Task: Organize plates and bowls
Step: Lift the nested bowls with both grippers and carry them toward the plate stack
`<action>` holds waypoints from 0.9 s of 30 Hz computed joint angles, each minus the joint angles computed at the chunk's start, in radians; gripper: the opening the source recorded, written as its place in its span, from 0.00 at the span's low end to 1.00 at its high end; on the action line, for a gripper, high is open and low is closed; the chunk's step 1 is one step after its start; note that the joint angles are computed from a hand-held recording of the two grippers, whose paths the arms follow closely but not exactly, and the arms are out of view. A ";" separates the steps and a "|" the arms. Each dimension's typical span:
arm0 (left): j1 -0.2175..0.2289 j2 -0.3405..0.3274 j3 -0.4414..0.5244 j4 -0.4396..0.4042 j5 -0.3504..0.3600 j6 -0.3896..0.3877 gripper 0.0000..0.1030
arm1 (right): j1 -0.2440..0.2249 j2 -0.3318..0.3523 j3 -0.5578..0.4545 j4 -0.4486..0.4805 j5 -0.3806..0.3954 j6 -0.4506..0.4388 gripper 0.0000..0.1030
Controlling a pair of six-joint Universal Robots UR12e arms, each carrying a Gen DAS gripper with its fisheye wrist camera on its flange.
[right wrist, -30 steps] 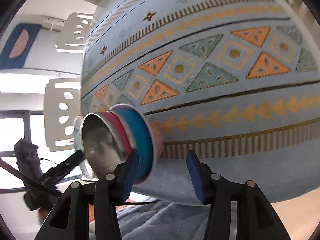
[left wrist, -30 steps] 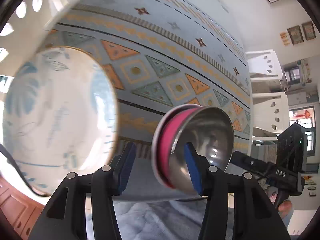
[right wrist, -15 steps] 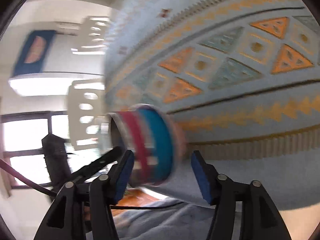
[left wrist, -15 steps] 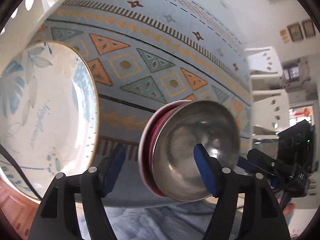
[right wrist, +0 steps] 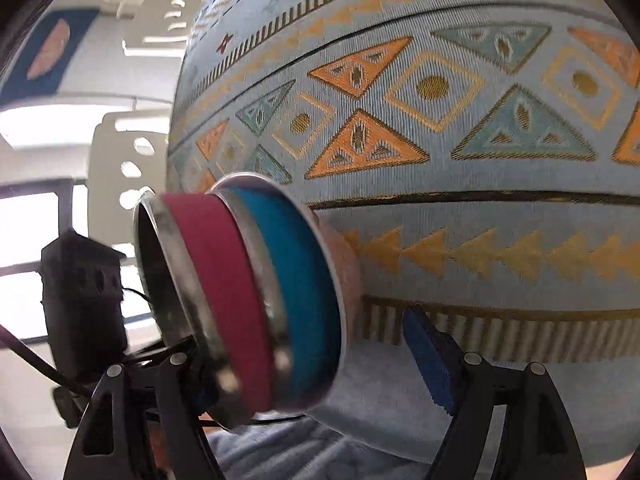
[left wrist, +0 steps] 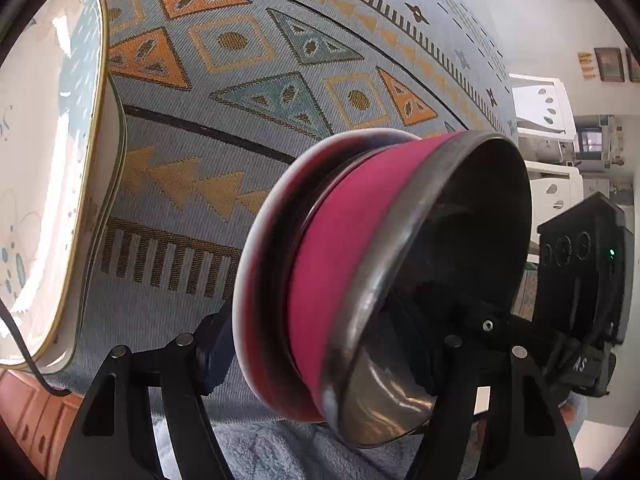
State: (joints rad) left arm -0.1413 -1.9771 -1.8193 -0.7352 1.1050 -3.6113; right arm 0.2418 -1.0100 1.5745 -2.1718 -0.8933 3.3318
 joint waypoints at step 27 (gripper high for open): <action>-0.104 0.013 0.069 0.033 0.262 0.194 0.64 | -0.019 -0.059 0.090 -0.218 0.003 -0.019 0.64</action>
State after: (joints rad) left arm -0.2456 -1.9636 -1.7503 -0.7024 1.3668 -3.4176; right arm 0.2228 -1.0686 1.6645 -2.3899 -0.8901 3.3132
